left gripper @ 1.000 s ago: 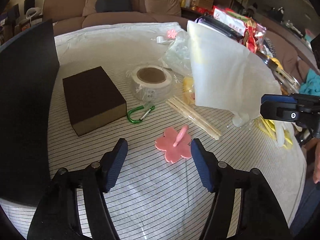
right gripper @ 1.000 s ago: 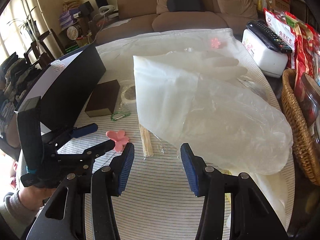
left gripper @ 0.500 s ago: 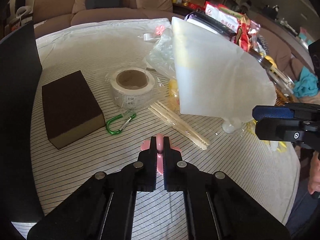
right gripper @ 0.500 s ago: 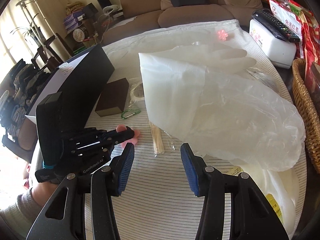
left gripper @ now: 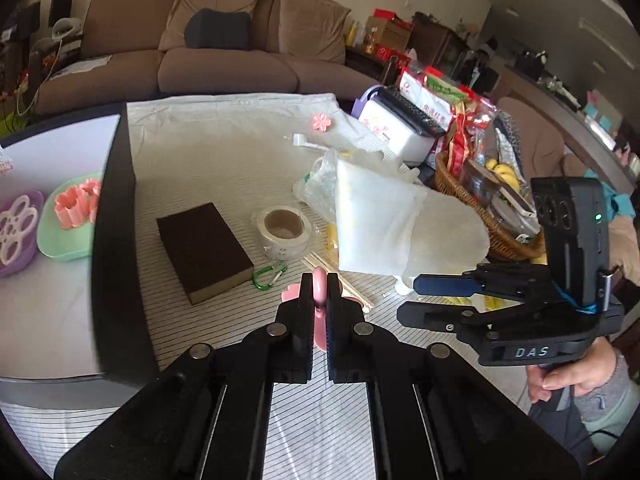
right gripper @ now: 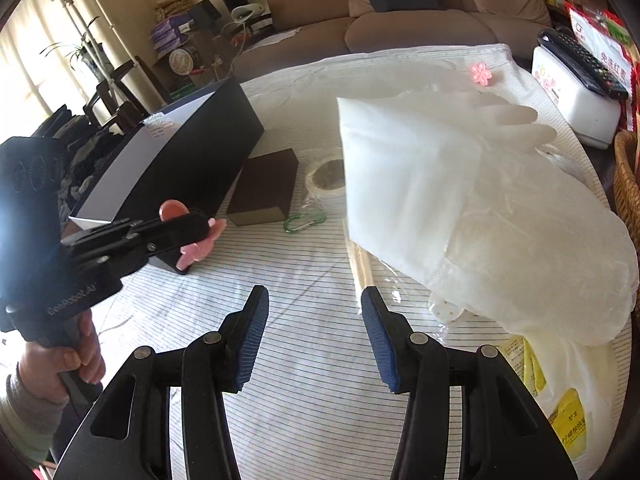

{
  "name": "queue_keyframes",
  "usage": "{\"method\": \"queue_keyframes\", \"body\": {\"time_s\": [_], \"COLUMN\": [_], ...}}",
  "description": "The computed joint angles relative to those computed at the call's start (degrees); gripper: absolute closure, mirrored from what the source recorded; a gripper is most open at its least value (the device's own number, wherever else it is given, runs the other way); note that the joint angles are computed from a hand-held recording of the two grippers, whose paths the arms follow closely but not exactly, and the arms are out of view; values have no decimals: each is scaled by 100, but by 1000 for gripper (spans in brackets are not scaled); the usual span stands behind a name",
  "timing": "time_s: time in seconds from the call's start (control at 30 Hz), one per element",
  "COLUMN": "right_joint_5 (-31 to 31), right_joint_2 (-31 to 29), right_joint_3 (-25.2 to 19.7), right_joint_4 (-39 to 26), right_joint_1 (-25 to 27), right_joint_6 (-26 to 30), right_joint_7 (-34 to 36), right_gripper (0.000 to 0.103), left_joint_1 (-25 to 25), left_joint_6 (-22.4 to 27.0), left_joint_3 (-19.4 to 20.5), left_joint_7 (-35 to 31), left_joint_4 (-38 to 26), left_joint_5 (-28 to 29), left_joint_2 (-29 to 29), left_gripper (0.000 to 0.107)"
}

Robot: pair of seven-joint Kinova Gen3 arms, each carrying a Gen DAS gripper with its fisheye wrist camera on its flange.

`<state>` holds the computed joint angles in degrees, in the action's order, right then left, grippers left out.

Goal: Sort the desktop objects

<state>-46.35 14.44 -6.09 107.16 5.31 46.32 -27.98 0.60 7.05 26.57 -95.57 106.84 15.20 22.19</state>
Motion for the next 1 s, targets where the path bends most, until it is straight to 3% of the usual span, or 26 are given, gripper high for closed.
{"method": "queue_keyframes", "body": {"time_s": [0.1,0.23,0.33,0.43,0.6,0.8,0.87,1.0], "right_joint_5": [249,570,809,972,1281,1680,1788,1937], "right_joint_2": [-105,-162,-143,120,812,1289,1400,1524], "right_joint_3": [-22,-80,-175,-415,-456,-582,-604,-648], "right_joint_4": [-99,-500,-1026,-1780,-3003,-3539,-3633,-3701], "right_joint_1": [-241,-584,-925,-1171,-1848,-2125,-2147,-2122], "right_joint_6": [8,235,428,771,1048,871,884,888], "right_joint_7": [-338,-891,-1372,-1918,-2955,-3672,-3807,-3930], "right_gripper": [53,53,53,53,53,53,53,53], "left_joint_1": [-796,-1819,-1945,-2099,-1443,-454,-493,-354], "left_joint_6": [355,1165,1837,2536,3531,4884,5138,5535], "left_joint_3": [426,622,97,-161,-1053,-1954,-1930,-2338], "left_joint_7": [-547,-1350,-1157,-644,-133,423,448,368], "left_joint_4": [41,-210,-749,-1544,-2871,-4463,-4737,-5112], "left_joint_5": [582,1207,931,465,79,-515,-390,23], "left_joint_2": [-402,-725,-620,-67,1010,2208,2445,2678], "left_gripper": [103,103,103,103,103,103,103,99]}}
